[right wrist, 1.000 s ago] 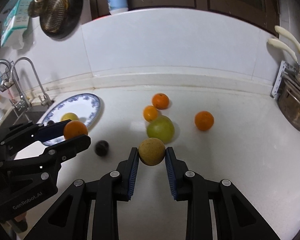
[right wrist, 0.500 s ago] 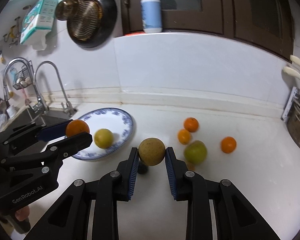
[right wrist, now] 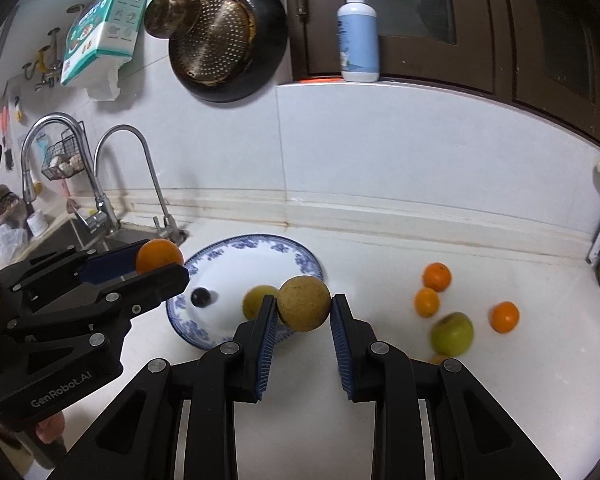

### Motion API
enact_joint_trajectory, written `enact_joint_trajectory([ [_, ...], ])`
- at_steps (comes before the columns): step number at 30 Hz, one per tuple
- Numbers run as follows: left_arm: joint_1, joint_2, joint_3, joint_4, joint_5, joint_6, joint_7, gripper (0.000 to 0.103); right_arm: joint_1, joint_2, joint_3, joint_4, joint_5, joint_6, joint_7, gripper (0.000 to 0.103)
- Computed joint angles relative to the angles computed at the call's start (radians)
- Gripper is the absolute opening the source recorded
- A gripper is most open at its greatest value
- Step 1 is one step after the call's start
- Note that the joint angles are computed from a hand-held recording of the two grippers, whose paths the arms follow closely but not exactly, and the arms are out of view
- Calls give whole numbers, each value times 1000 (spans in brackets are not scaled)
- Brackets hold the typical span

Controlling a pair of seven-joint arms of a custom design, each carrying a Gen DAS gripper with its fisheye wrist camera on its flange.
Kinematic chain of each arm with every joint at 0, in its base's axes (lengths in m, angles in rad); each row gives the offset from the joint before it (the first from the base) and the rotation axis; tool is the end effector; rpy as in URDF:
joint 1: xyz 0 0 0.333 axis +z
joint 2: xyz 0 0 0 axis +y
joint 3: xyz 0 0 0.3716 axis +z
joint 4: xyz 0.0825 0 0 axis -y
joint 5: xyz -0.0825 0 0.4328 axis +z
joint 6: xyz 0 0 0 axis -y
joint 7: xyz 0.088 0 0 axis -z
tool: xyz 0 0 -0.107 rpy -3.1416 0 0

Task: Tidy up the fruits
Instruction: 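Carry the tangerine with the left gripper while the right gripper carries the tan fruit to the plate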

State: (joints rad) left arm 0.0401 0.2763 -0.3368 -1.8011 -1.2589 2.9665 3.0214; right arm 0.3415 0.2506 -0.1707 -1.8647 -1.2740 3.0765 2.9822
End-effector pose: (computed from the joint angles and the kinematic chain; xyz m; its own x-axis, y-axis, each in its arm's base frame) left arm 0.7061 -0.1238 0.4939 -0.5033 -0.8641 0.0054 -0.4302 0.2452 -0.8688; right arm 0.6676 0.2036 0.4799 0.0502 -0.9978 -0.0421 -0.5287 0.0092 -0.8487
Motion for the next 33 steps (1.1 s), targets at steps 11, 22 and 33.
enact_joint_trajectory([
  [11,39,64,9,74,104,-36,-59,35,37,91,4,110,184,-35,-158,28],
  [22,39,199,41,208,417,-79,-352,35,2,215,81,253,546,-115,-524,28],
  [33,16,370,83,428,737,-205,-625,35,-73,377,191,484,887,-276,-860,28],
])
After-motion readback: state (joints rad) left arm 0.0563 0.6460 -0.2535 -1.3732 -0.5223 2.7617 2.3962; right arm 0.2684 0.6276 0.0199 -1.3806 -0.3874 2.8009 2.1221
